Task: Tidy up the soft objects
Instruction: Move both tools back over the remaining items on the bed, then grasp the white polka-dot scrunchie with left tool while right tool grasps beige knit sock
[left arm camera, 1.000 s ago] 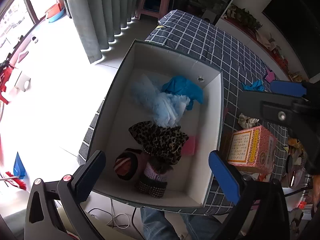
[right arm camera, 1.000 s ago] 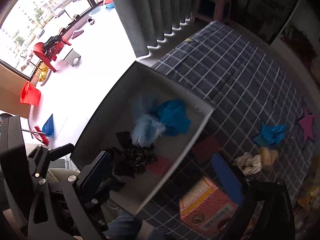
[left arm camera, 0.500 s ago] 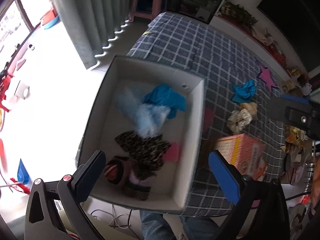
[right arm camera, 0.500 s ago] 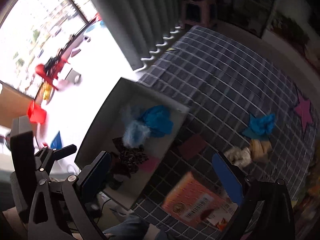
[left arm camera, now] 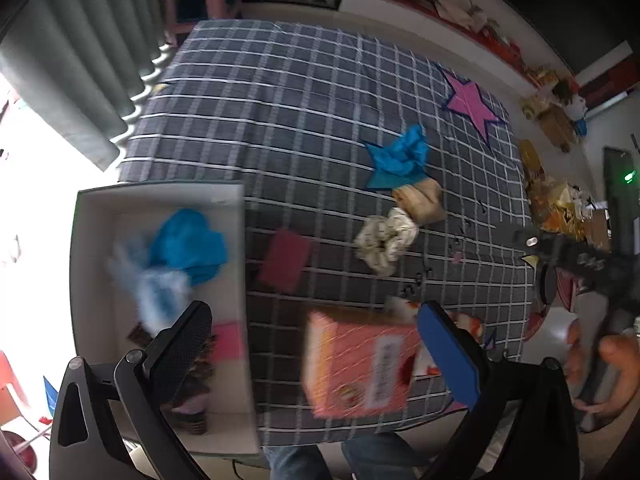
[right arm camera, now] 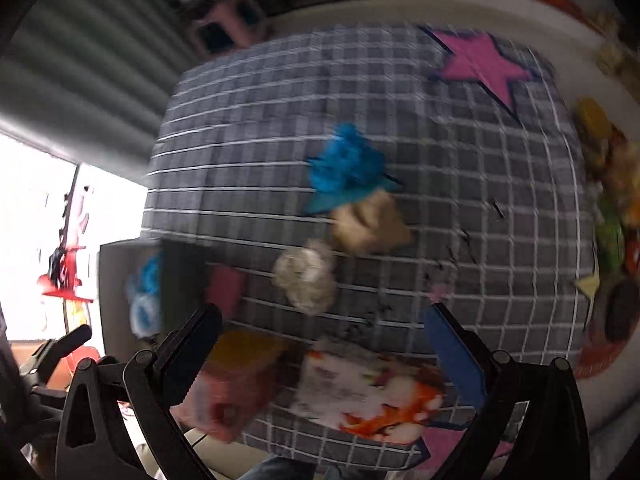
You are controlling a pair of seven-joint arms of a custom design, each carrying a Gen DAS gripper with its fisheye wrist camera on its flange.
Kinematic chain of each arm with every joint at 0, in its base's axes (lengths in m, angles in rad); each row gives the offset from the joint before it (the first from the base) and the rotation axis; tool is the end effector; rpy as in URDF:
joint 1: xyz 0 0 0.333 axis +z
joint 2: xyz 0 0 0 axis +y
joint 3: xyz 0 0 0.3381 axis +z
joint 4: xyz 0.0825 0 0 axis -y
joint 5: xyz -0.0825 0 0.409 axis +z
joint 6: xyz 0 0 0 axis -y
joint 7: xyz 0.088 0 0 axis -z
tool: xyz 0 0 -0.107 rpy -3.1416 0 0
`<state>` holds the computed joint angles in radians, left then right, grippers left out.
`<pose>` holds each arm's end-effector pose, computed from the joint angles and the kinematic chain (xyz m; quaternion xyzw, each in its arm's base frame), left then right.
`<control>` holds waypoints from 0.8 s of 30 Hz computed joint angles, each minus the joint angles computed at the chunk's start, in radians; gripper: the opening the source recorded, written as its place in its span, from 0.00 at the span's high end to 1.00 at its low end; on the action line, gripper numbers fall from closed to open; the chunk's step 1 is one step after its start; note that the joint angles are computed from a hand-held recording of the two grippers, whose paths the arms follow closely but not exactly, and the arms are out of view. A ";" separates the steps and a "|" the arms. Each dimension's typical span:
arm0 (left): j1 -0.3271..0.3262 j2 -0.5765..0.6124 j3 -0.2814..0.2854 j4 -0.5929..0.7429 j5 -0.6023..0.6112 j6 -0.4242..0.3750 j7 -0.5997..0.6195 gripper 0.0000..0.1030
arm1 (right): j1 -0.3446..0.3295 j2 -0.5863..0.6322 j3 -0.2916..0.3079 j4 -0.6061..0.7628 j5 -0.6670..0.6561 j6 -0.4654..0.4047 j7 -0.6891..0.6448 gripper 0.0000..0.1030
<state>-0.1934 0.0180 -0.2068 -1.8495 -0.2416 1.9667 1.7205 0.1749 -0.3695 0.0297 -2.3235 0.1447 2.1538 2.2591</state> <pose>0.5491 -0.2483 0.5332 0.5201 -0.8449 0.1096 0.0607 0.4614 0.1028 0.5145 -0.4843 0.8673 0.0221 0.1134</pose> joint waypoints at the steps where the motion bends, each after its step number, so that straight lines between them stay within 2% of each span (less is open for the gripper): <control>1: -0.008 0.016 -0.007 0.017 0.010 -0.010 -0.016 0.00 | -0.006 -0.002 -0.009 -0.013 0.004 0.001 -0.002 0.01; 7: -0.055 0.091 -0.036 0.086 0.065 -0.054 -0.109 0.00 | -0.024 0.077 -0.044 -0.054 0.050 0.062 -0.065 0.01; 15: -0.113 0.174 -0.050 0.157 0.199 -0.100 -0.209 0.00 | -0.033 0.301 -0.052 0.025 0.125 0.161 -0.224 0.01; 19: -0.132 0.217 -0.053 0.189 0.214 -0.124 -0.266 0.00 | -0.041 0.379 -0.042 0.062 0.140 0.160 -0.298 0.02; 20: -0.136 0.229 -0.054 0.199 0.210 -0.132 -0.280 0.00 | -0.041 0.383 -0.039 0.062 0.122 0.158 -0.300 0.04; 22: -0.150 0.253 -0.057 0.219 0.219 -0.138 -0.309 0.00 | -0.043 0.378 -0.037 0.058 0.089 0.148 -0.304 0.37; 23: -0.158 0.267 -0.059 0.233 0.225 -0.143 -0.324 0.00 | -0.045 0.362 -0.037 0.042 0.090 0.156 -0.320 0.39; 24: -0.166 0.281 -0.060 0.245 0.232 -0.147 -0.337 0.00 | -0.049 0.352 -0.041 0.030 0.119 0.155 -0.350 0.47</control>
